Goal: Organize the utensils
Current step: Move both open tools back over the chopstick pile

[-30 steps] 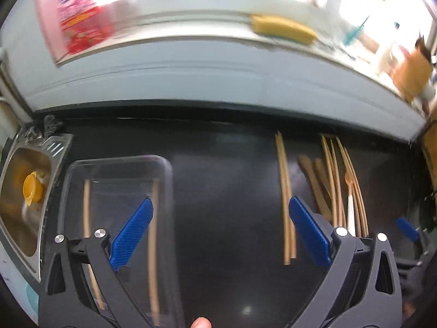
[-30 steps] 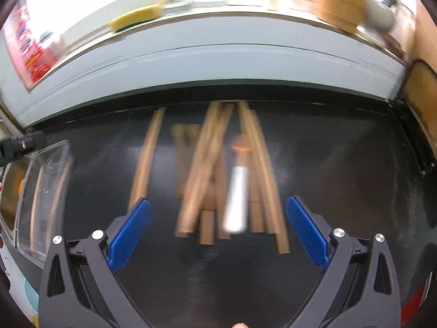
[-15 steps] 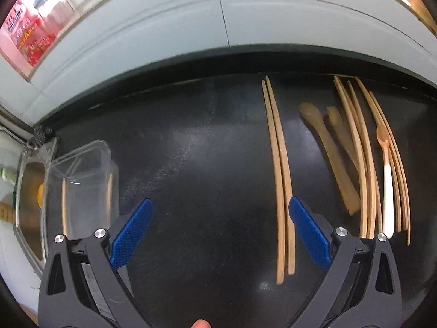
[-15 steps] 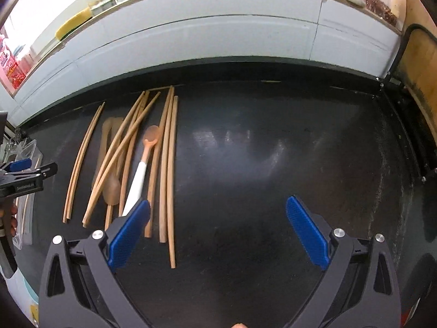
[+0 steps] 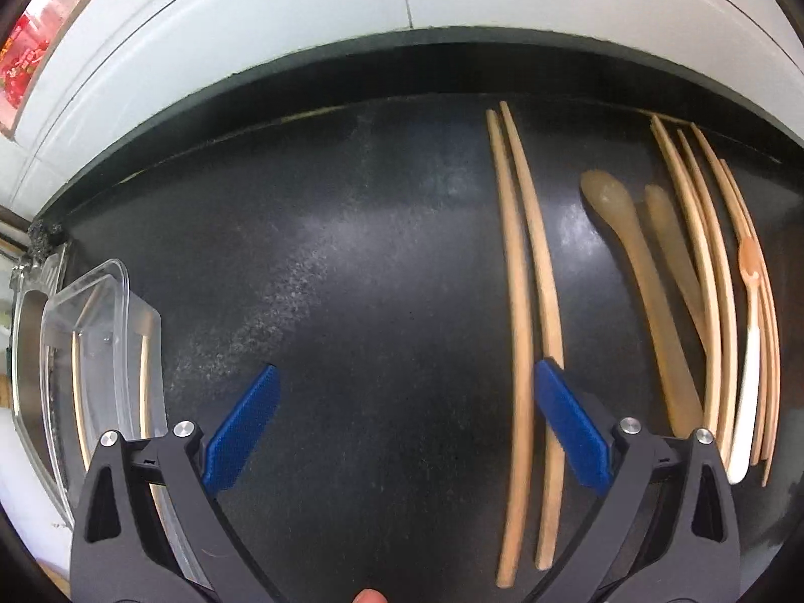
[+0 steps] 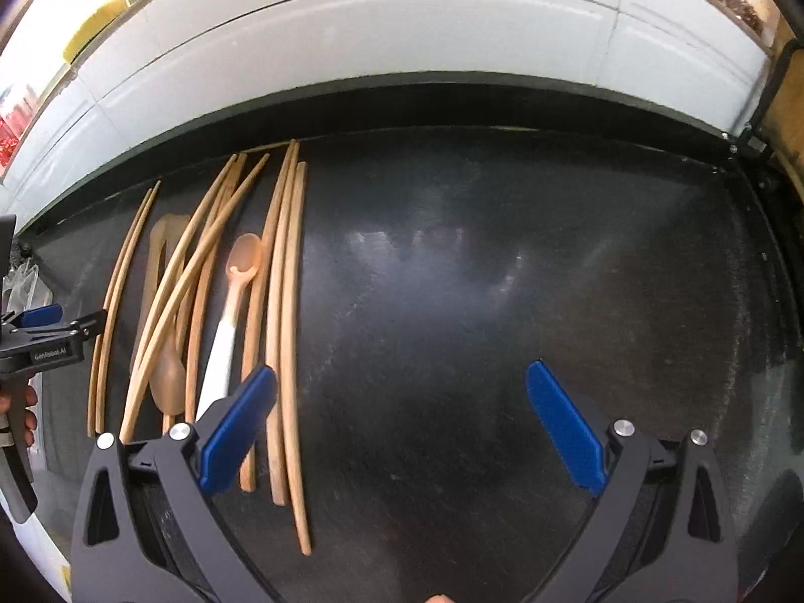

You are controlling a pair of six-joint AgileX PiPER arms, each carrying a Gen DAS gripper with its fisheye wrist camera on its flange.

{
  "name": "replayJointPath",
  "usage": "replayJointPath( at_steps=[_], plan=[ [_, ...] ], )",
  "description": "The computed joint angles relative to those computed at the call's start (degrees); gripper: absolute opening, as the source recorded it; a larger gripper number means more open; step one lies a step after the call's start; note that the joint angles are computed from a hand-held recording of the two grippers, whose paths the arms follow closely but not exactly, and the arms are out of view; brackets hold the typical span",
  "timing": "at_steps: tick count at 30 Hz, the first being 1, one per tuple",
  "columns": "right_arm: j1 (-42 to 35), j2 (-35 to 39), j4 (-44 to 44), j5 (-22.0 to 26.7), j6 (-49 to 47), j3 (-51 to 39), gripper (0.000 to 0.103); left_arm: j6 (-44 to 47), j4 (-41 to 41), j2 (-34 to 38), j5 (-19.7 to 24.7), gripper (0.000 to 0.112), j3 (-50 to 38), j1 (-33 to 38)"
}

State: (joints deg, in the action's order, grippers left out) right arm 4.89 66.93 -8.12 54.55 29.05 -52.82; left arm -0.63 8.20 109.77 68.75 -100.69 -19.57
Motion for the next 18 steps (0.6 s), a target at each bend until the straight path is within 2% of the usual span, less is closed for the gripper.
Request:
replayJointPath(
  at_steps=[7, 18],
  plan=[
    [0.0, 3.1, -0.8, -3.4, 0.0, 0.0, 0.096, 2.1, -3.4, 2.6, 0.2, 0.098, -3.2, 2.7],
    [0.4, 8.5, -1.6, -4.1, -1.8, -2.8, 0.096, 4.2, -4.8, 3.3, -1.9, 0.098, -2.4, 6.1]
  ],
)
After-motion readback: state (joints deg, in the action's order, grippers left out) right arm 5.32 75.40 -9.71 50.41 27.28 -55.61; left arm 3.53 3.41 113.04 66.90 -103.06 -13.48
